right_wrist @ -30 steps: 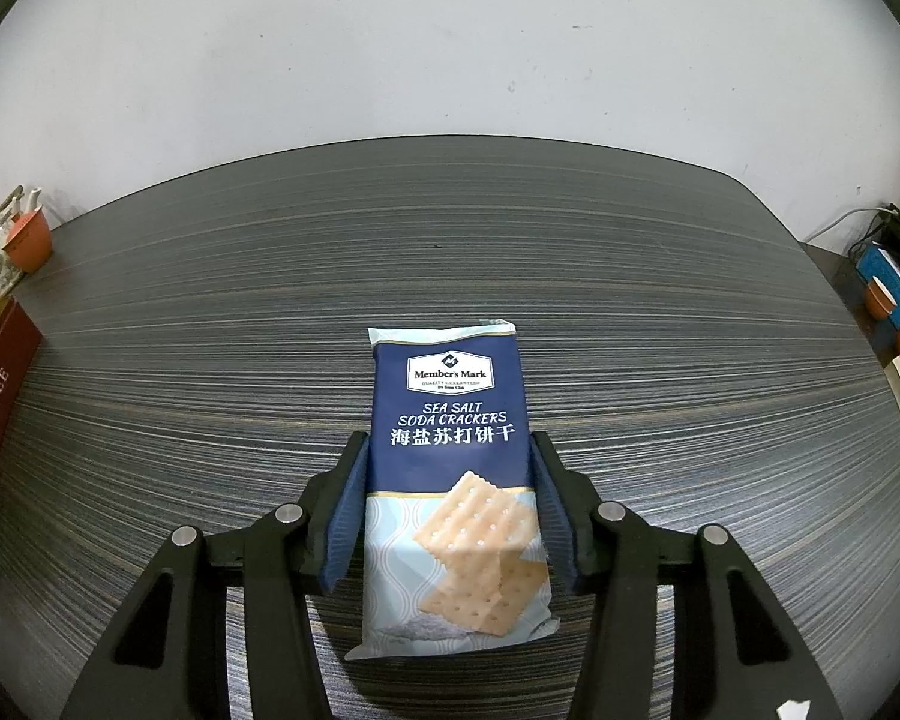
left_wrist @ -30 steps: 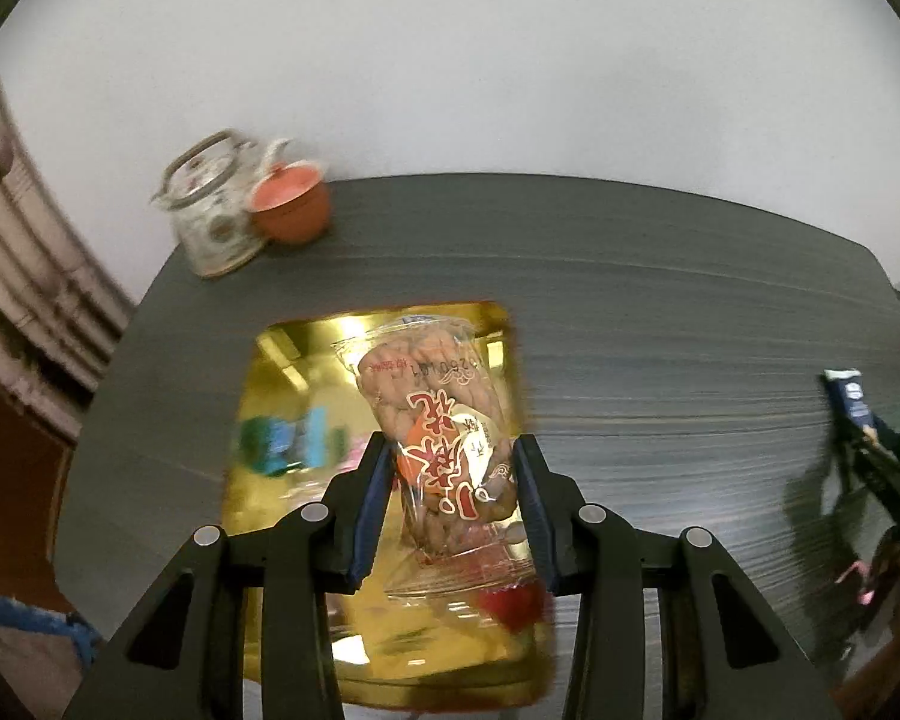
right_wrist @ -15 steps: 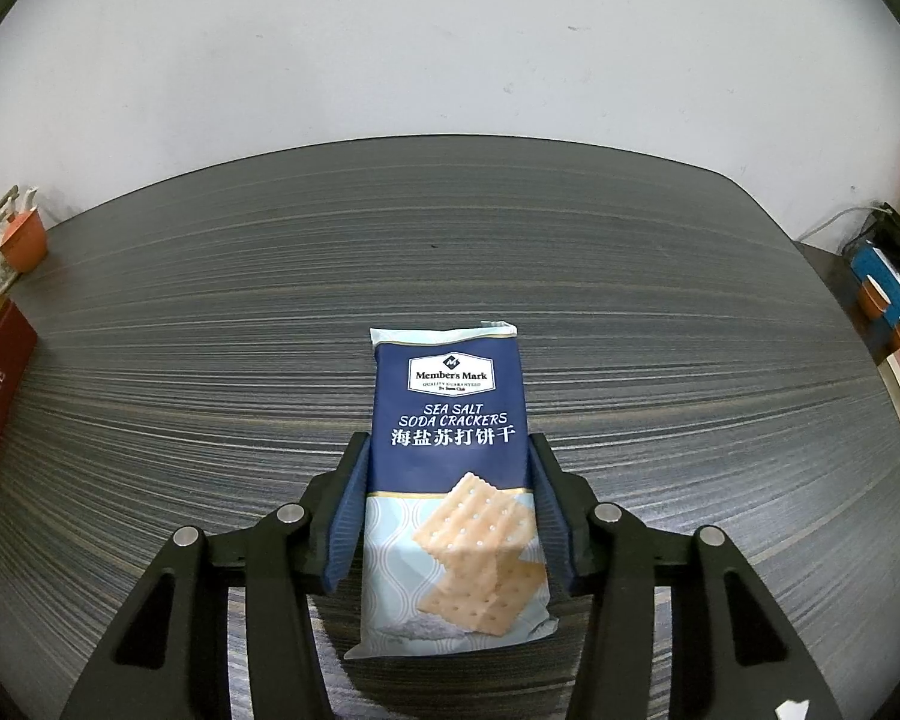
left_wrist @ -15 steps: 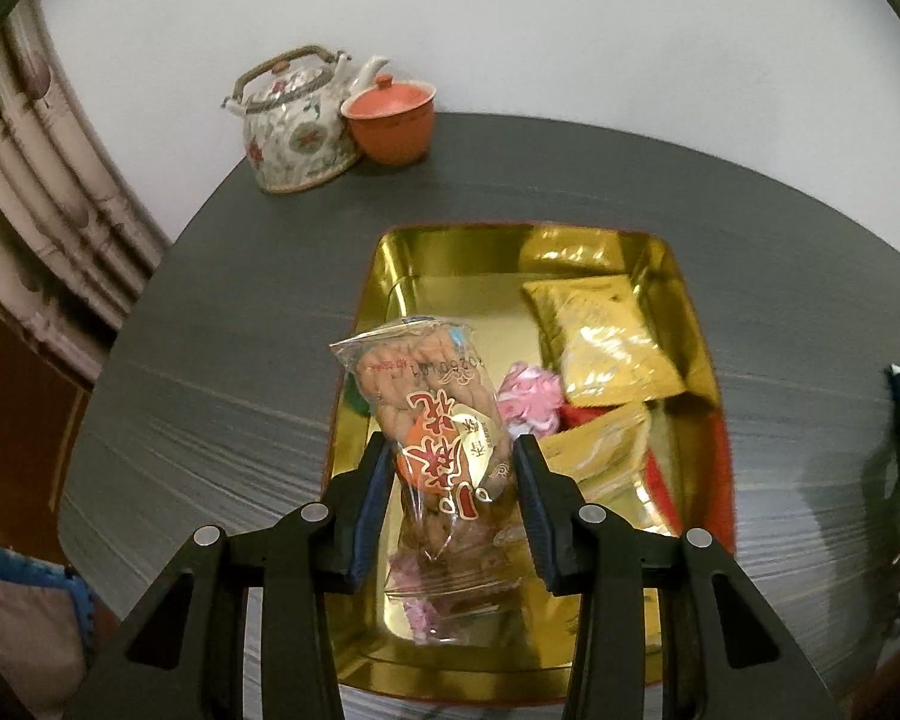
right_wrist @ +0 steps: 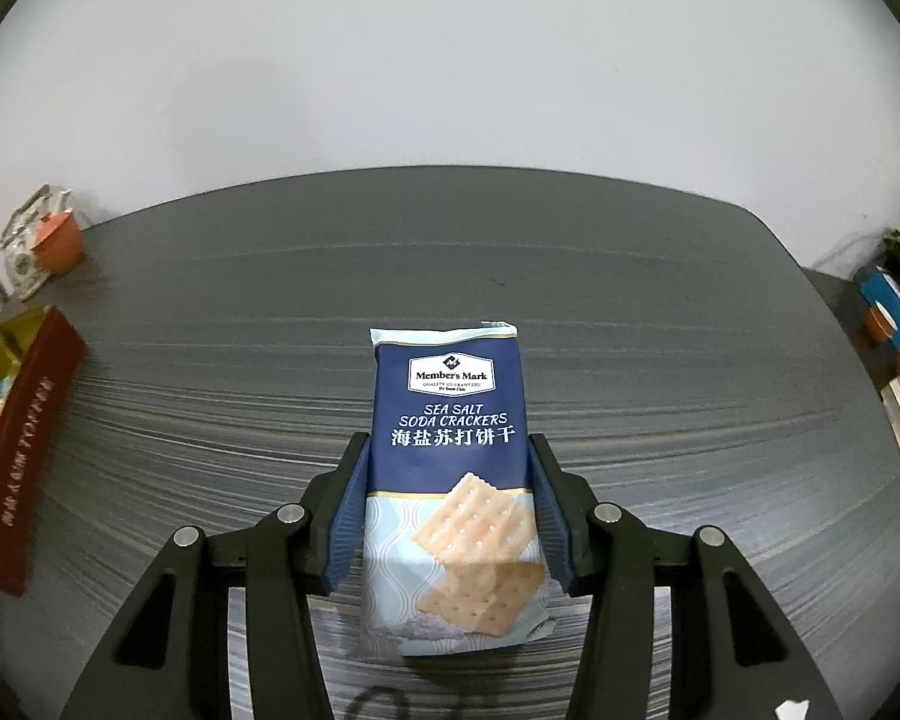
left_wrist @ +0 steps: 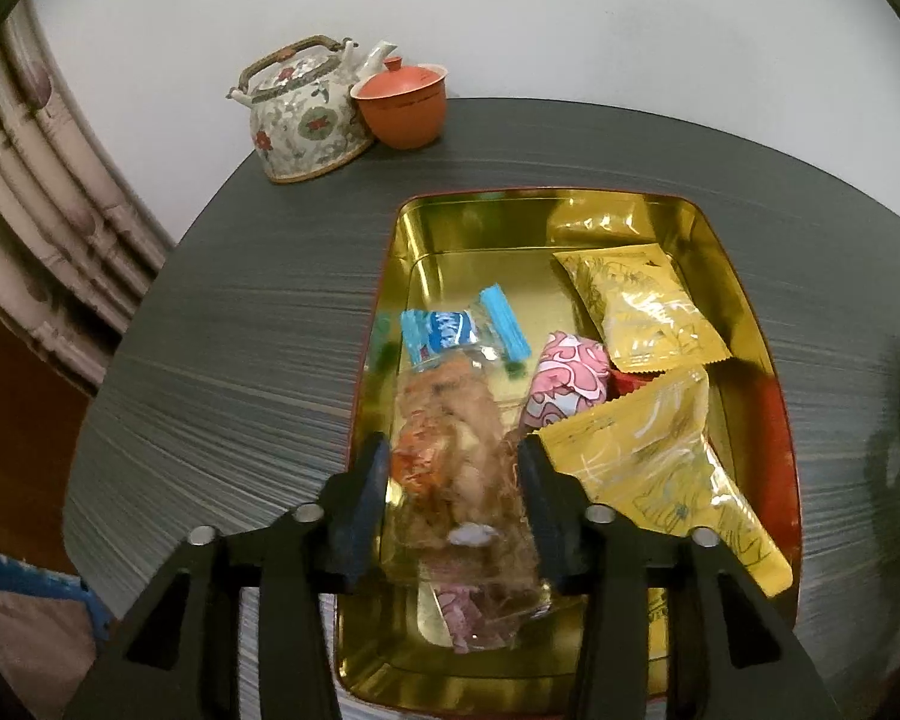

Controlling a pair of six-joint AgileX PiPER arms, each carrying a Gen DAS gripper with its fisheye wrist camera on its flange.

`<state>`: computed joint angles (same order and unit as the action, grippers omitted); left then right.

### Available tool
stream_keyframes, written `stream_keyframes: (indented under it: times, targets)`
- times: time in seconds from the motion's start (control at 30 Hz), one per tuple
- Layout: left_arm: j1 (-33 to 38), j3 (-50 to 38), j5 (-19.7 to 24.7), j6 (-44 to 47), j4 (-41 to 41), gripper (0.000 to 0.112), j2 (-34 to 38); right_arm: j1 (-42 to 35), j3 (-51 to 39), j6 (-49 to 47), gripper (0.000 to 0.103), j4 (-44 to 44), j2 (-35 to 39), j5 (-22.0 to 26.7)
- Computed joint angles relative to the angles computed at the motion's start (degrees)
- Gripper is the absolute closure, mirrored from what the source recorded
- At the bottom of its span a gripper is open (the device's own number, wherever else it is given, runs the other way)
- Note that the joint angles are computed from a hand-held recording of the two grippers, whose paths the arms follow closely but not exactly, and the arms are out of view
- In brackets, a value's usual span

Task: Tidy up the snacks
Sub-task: 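Carry the soda cracker pack with the right gripper over the tin and release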

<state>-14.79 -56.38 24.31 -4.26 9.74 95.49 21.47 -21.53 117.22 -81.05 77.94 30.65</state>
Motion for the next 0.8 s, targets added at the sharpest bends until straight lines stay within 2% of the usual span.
stream_keyframes:
  times: [0.07,0.13,0.27,0.5,0.63,0.8]
  targets:
    - [0.3,1.3,-1.6,0.4,0.0,0.047,-1.2,2.2,-1.3,-1.8,0.057,2.0,-0.2,0.7]
    - [-0.1,2.5,-2.6,-2.8,3.7,0.041,-2.8,5.2,-3.3,-3.9,0.057,4.4,-0.1,1.9]
    - [0.5,3.3,-2.7,-2.5,3.6,0.038,-5.2,12.7,-10.0,-9.7,0.057,10.2,1.3,4.6]
    - [5.3,5.7,-2.2,3.6,-2.2,0.028,-11.3,21.2,-22.8,-17.5,0.057,14.6,7.7,3.6]
    - [9.0,7.3,-1.7,5.9,-3.6,0.025,-13.8,25.0,-31.3,-22.5,0.057,17.2,13.4,3.3]
    - [15.1,9.6,-0.9,14.1,-10.1,0.025,-15.4,28.1,-40.1,-29.1,0.057,21.6,19.8,2.9]
